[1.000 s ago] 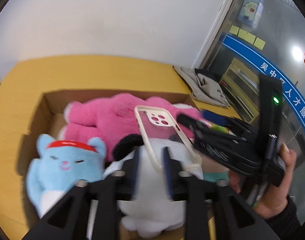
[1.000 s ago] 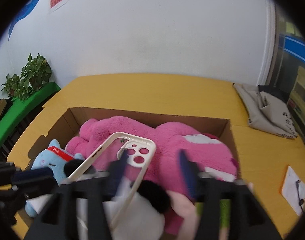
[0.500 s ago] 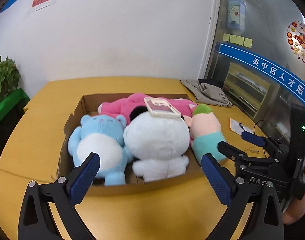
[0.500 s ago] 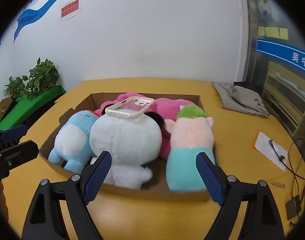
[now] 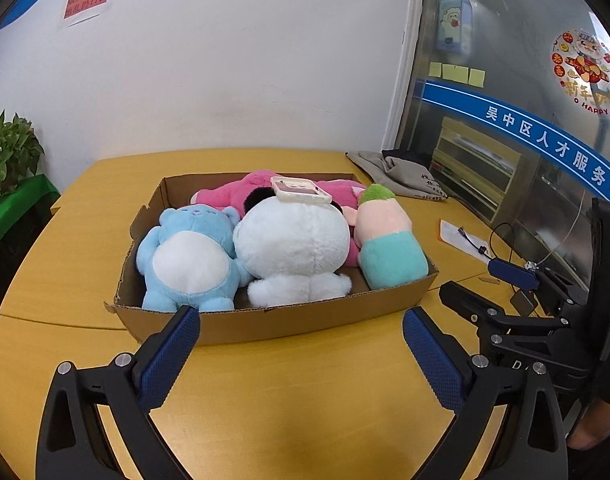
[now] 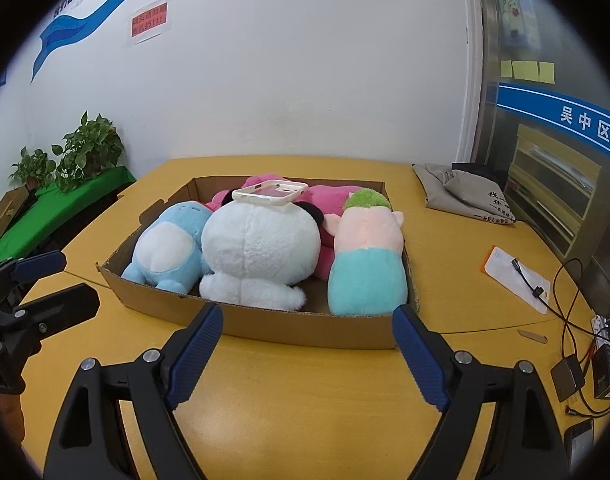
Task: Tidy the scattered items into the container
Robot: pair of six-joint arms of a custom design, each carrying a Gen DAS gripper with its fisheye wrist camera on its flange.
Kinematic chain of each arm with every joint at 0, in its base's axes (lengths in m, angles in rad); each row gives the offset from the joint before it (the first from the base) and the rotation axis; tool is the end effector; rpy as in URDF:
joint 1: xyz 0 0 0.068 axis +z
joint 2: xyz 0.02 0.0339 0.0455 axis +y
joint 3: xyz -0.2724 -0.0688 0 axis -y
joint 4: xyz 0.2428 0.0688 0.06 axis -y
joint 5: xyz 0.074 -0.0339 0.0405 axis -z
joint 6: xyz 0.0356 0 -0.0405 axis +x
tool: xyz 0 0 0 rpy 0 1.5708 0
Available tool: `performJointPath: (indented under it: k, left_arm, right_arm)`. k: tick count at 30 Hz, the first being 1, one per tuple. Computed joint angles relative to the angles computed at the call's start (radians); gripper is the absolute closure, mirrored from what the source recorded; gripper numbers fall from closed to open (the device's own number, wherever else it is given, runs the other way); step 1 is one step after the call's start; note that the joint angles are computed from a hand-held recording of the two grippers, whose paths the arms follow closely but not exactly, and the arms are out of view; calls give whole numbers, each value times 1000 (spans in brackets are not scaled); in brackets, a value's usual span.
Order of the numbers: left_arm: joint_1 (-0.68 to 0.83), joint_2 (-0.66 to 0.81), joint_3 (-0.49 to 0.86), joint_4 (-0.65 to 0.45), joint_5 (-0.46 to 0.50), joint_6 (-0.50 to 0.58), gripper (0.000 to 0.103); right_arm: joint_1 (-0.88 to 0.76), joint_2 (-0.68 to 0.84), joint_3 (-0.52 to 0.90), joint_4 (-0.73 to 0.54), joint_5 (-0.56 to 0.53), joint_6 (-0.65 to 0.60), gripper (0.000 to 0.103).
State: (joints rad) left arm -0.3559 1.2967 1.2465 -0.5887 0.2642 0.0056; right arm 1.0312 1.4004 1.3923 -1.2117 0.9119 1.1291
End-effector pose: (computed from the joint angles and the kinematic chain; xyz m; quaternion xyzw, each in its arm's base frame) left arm 0.2581 -0.1058 0.3589 0.2174 0.8605 -0.1935 0.4180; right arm 0.1526 0.2000 0.3500 0.1200 0.8792 -0.0660 0.4563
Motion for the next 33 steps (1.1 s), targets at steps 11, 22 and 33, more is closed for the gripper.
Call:
performJointPath:
  k: [11,22,33]
  left_arm:
    - [8,-12,-27,11,-19,-18,0]
    - [-4,-4,-25,16,-19,-12,0]
    - [8,10,-29,26,-16,-17,0]
  right_arm:
    - [24,1,-13,2,0,25,16]
    - [2,-10,-46,48,-28,-2,16]
    - [-11,-8,-50,69,-44,-23,16]
